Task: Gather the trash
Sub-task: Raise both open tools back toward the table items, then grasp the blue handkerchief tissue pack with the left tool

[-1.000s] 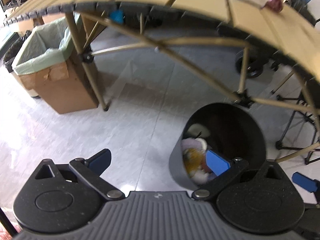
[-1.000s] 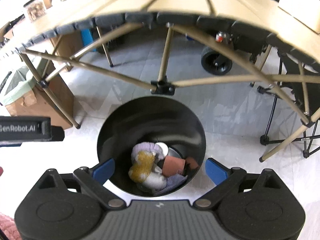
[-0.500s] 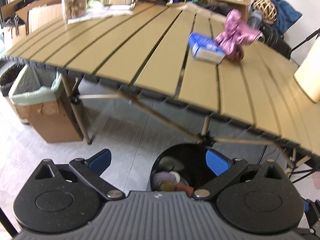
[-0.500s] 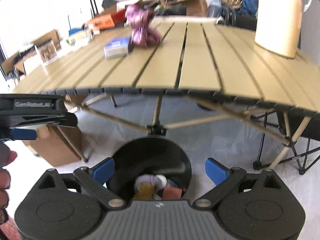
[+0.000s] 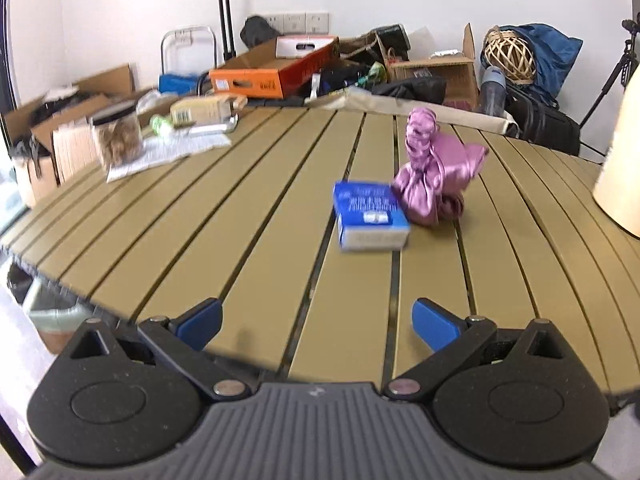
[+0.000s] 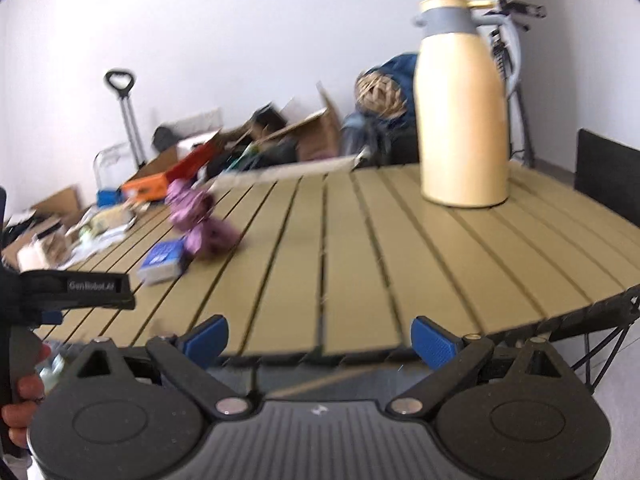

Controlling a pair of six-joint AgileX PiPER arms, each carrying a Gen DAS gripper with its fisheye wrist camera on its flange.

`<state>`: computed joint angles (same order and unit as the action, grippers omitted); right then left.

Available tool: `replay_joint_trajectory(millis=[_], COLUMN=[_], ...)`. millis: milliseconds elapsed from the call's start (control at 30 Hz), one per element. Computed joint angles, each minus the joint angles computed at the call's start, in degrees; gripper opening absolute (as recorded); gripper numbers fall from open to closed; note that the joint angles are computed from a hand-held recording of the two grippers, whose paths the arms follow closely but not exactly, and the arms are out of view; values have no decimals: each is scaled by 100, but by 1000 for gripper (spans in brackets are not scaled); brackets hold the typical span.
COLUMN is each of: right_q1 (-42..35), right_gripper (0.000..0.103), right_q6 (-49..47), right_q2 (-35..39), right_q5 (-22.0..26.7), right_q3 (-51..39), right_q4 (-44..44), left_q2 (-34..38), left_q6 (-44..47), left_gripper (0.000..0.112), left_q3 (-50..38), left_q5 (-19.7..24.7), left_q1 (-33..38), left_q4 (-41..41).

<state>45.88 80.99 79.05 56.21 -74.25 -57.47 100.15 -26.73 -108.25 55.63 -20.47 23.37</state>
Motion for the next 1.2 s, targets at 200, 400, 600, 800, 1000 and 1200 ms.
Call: replay_joint_trajectory(millis=[200, 400, 600, 800, 1000, 1200], right_q1=[-509, -985, -1133, -1202, -1132, -1053], right_gripper=[99, 101, 101, 102, 102, 102], right_q6=[886, 1360, 1915, 2135, 2213, 2165], right_q2=[-21, 106, 144, 210, 244, 342], right_q5=[-325, -380, -366, -404, -357, -302], right_q3=[524, 608, 841, 915, 891, 752], right_q4=[-860, -895, -1070, -1122, -1171, -1127], left_q2=[883, 1668, 2006, 2145, 2166, 2028], left_q6=[-129, 93, 104, 126, 286, 250], left_gripper=[103, 103, 102, 84, 53, 53], left_q3=[-988, -2052, -2334, -2514, -2527, -2285], left_q5=[-44, 73, -14, -13, -50, -154], left_q1=[-105, -20, -31, 21, 126, 155], left_q4=[474, 286, 238, 72, -218, -104])
